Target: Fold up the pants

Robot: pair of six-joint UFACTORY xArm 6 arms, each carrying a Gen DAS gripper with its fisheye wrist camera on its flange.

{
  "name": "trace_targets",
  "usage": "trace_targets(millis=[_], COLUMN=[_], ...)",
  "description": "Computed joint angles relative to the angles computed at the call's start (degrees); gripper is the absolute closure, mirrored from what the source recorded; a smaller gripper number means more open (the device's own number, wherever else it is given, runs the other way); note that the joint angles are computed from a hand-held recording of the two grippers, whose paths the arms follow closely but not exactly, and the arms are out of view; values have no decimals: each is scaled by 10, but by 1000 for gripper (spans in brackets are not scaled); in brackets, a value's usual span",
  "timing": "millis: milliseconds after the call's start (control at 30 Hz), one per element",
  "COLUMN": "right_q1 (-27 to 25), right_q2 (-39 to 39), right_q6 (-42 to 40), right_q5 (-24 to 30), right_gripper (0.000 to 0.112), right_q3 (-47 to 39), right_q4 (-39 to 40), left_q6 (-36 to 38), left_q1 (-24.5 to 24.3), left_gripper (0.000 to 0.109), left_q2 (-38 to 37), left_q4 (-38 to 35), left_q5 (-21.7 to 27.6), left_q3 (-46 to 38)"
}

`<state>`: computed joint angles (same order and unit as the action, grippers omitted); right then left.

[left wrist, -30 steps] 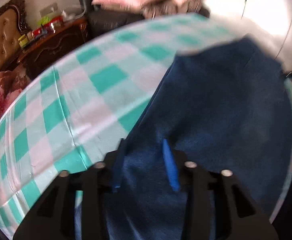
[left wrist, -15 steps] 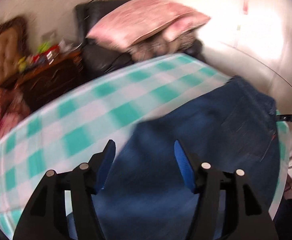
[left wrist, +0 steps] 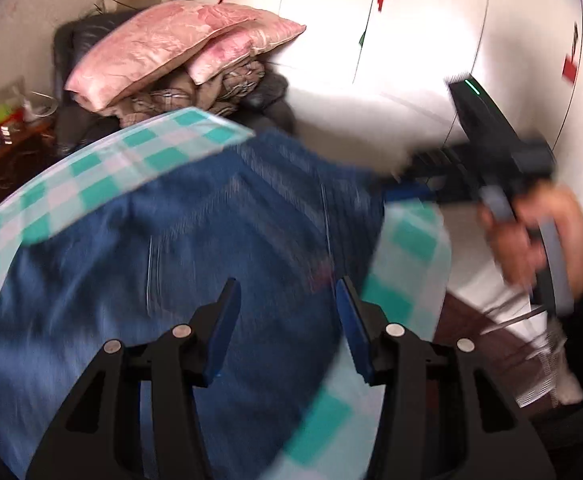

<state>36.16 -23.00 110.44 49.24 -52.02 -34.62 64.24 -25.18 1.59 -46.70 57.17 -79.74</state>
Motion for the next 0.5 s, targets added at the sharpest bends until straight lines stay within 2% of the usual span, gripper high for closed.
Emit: trace_targets(millis=[100,133,233,267,367,433,500], right_q1=[5,16,38,40,45,52,53], right_q2=[-20,-38,-63,-63,-39,-8,17], right_q6=[66,106,138,123,46,-1,-46], right_q5=[-18,-6,39,50,79,134,171], right_gripper=[74,74,74,74,74,74,74], right_q3=[28,42,57,55,31,-7,-36], right_q4=[-33,-48,-45,-32,-5,-2,0], left_q6=[23,23,30,32,31,27,-6], left_q1=[-18,-24,-45,-61,-89,-106,-122], left_gripper=[60,60,60,60,60,60,66], left_q2=[-88,-104,-119,-115,-84,-64,-35], left_q4=[11,12,-6,-6,5,18,64], left_q5=[-86,-103,-137,-159,-179,-195,-212], left_q3=[124,144,164,163,138,126,112])
